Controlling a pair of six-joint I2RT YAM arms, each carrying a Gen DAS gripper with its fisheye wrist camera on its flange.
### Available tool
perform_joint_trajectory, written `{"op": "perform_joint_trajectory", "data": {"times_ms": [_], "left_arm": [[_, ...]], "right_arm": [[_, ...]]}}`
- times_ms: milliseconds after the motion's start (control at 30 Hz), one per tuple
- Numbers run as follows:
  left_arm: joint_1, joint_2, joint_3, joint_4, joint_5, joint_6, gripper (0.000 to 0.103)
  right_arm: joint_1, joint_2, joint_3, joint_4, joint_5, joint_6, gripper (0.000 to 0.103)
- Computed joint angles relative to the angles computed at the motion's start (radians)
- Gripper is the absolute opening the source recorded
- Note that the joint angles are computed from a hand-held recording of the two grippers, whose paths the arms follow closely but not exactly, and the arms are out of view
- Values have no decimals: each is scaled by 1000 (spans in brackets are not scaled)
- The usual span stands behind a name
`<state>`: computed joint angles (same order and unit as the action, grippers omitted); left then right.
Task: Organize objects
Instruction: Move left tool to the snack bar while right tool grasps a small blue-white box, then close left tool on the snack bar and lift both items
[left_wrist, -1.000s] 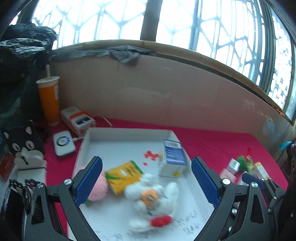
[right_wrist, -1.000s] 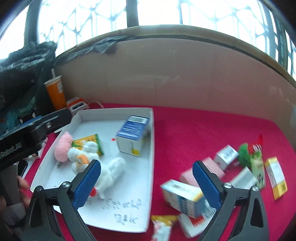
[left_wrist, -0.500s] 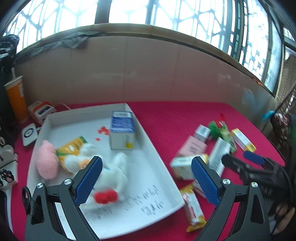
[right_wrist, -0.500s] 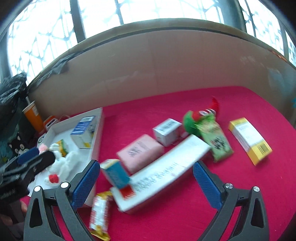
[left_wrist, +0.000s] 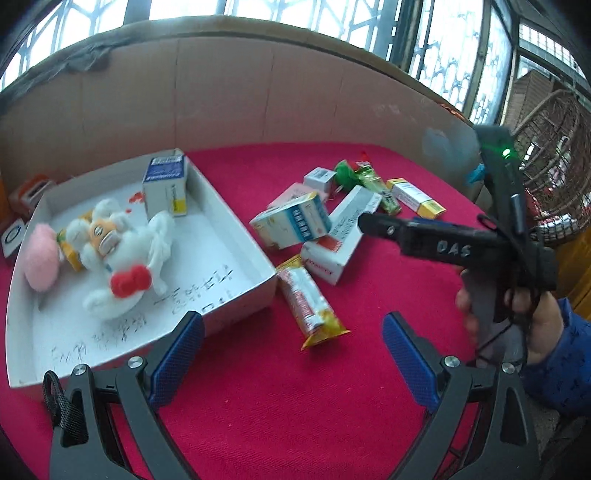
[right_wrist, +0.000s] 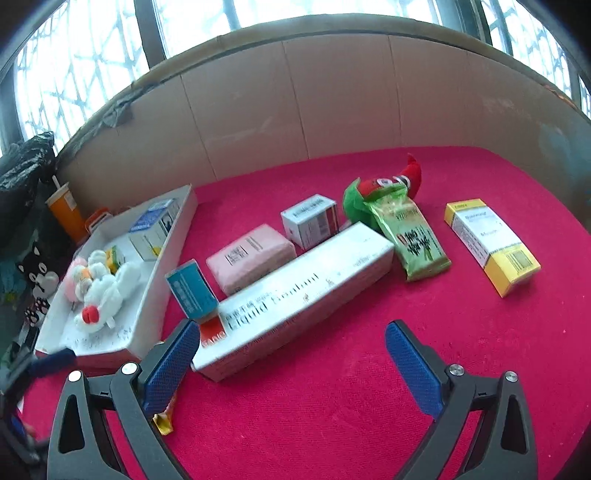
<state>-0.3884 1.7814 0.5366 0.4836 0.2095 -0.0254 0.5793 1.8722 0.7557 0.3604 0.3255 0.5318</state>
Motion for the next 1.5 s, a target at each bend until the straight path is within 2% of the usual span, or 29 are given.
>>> {"op": "perform_joint_trajectory", "data": {"times_ms": [100,167,233,467,500,533,567,667,733,900,1100,1233,1367,1500], "left_arm": [[27,2,-3,9,23,-22,97],[33,7,6,-11,27,-18,97],[24,16,7,-23,14,-6,97],[-1,48,42,-78,24,19,97],[-3,60,57,-93,32,16,97],[-6,71,68,-102,39,14,97],[-8,83,82,-114,46,12,97],[-20,130,140,-162,33,-17,93],[-24,153,170,-188,19,-36,90],[-51,189,217,-219,-20,-76,80],[-79,218,261,-230,-69,-135,71],[-104,228,271,-226,-115,-148,70],[-129,228,259,-214,-174,-144,68],[-122,196,210,-183,-162,-145,54]], "right_arm": [[17,18,45,-5,-15,-86,101],[22,51,97,-17,-37,-133,92],[25,77,138,-30,-58,-153,77],[15,210,312,-126,-115,-182,67],[15,218,321,-124,-116,-188,61],[15,225,331,-128,-121,-197,48],[16,236,348,-139,-128,-204,42],[19,232,338,-118,-121,-214,39],[18,213,304,-82,-124,-201,31],[24,126,170,25,-75,-147,27],[1,21,25,118,-89,-64,27],[-3,-20,-36,150,-83,-32,27],[24,-48,-85,167,-8,-8,28],[53,-68,-115,169,49,12,27]]}}
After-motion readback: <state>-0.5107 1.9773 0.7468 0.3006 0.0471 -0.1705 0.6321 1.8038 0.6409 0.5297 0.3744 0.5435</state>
